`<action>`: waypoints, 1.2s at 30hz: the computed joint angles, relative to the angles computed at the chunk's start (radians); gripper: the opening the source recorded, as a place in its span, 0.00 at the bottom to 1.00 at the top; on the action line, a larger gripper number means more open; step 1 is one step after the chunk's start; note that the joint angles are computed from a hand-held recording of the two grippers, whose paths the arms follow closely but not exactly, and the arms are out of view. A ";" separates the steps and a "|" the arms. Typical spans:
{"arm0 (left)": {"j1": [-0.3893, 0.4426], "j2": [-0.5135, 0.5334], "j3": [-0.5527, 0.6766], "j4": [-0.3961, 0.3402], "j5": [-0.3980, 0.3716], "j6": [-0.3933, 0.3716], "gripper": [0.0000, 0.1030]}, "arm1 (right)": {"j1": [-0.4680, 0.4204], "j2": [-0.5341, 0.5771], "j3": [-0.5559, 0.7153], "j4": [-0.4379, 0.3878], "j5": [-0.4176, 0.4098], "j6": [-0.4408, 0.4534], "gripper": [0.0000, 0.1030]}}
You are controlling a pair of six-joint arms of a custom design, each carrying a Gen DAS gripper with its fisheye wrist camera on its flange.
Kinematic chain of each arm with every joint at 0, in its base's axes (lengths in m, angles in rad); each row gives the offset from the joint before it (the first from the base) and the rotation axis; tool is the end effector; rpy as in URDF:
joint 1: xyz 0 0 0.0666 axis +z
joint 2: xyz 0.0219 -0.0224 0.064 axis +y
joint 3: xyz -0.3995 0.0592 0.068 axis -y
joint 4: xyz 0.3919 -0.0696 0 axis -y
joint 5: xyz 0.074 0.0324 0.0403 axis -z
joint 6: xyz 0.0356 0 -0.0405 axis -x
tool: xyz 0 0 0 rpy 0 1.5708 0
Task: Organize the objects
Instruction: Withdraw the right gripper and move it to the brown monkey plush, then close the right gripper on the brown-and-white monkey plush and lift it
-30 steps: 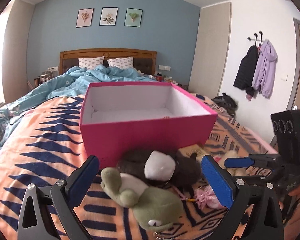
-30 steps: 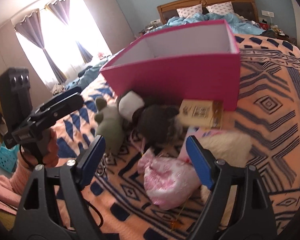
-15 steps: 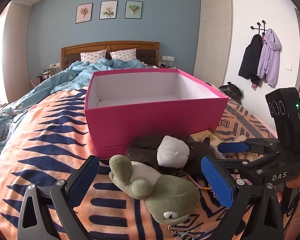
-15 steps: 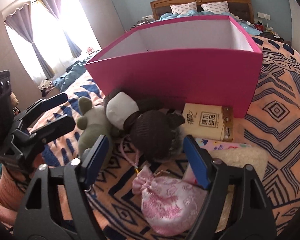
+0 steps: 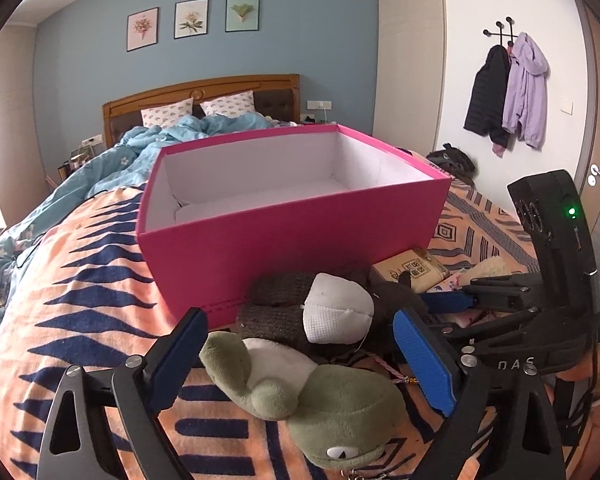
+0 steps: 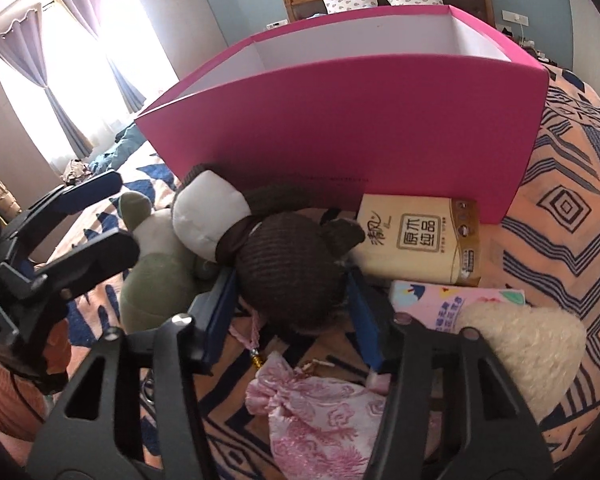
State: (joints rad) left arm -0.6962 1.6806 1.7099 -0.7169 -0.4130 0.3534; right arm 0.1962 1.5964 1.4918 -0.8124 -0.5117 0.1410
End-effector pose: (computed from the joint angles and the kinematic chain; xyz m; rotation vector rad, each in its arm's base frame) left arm 0.4748 -0.3788 0.4639 0.1593 2.1880 -0.1213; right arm 0.5396 0.1246 0.4038 -0.6195 2.3568 0.6574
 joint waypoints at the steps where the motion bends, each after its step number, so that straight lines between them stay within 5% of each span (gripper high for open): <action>1: 0.000 0.006 0.007 -0.006 0.003 -0.005 0.91 | -0.003 -0.002 -0.001 0.001 -0.004 0.005 0.52; 9: 0.005 0.016 0.027 -0.002 0.101 -0.029 0.81 | -0.016 -0.043 -0.028 0.027 -0.014 0.054 0.44; 14: 0.008 0.047 0.060 -0.027 0.148 -0.048 0.74 | -0.024 -0.040 -0.012 0.013 -0.004 0.101 0.30; 19: 0.028 0.071 0.089 -0.062 0.182 -0.042 0.67 | -0.021 -0.027 -0.016 0.000 -0.010 0.048 0.51; 25: 0.047 0.076 0.104 -0.076 0.222 -0.060 0.67 | -0.014 0.009 0.007 -0.014 -0.041 -0.005 0.61; 36: 0.056 0.074 0.103 -0.075 0.320 -0.059 0.65 | -0.020 0.003 -0.009 0.036 -0.061 0.005 0.49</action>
